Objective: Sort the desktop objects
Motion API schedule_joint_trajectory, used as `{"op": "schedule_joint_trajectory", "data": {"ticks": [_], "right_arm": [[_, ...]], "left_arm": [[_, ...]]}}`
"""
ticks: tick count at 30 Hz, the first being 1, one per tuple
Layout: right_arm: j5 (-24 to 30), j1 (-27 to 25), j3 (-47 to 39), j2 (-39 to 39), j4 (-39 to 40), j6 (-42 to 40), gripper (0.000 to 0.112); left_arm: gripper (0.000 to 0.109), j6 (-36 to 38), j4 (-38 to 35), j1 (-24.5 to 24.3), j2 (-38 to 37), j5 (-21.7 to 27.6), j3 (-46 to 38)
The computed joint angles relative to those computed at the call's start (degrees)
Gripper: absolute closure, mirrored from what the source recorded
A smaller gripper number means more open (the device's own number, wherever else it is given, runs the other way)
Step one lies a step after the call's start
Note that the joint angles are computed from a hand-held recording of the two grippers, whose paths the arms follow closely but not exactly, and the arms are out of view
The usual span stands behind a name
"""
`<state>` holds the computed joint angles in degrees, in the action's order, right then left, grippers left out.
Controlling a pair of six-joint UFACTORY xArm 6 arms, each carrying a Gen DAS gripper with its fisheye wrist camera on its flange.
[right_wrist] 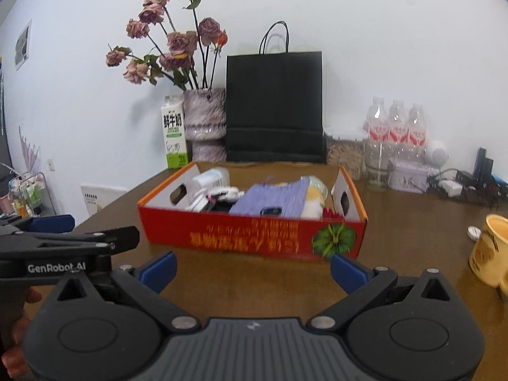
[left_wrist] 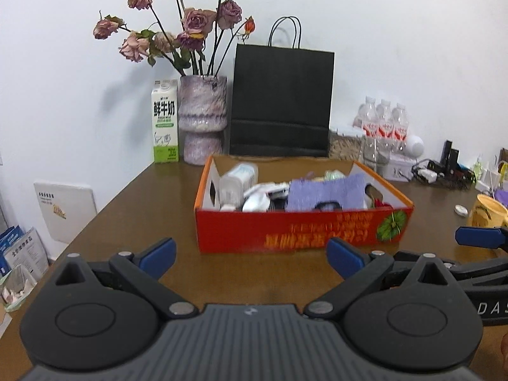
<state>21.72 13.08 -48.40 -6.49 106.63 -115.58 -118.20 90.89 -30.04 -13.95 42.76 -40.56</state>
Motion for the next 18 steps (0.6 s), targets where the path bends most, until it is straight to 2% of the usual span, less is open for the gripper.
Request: {"op": "schedule_joint_trajectory", "data": {"ticks": [7, 12, 18], "right_arm": [[-0.7, -0.7, 6.8, -5.4, -2.6, 3.8, 0.009], [-2.0, -0.7, 11.0, -8.7, -1.0, 3.2, 0.009], [-1.8, -1.1, 12.4, -9.6, -2.0, 4.3, 0.009]], "left_arm": [[0.006, 2.1, -7.7, -7.3, -2.3, 8.0, 2.8], [0.006, 3.6, -11.6, -13.8, -1.4, 16.9, 2.7], [0.006, 4.5, -12.5, -14.5, -1.7, 17.2, 2.9]]}}
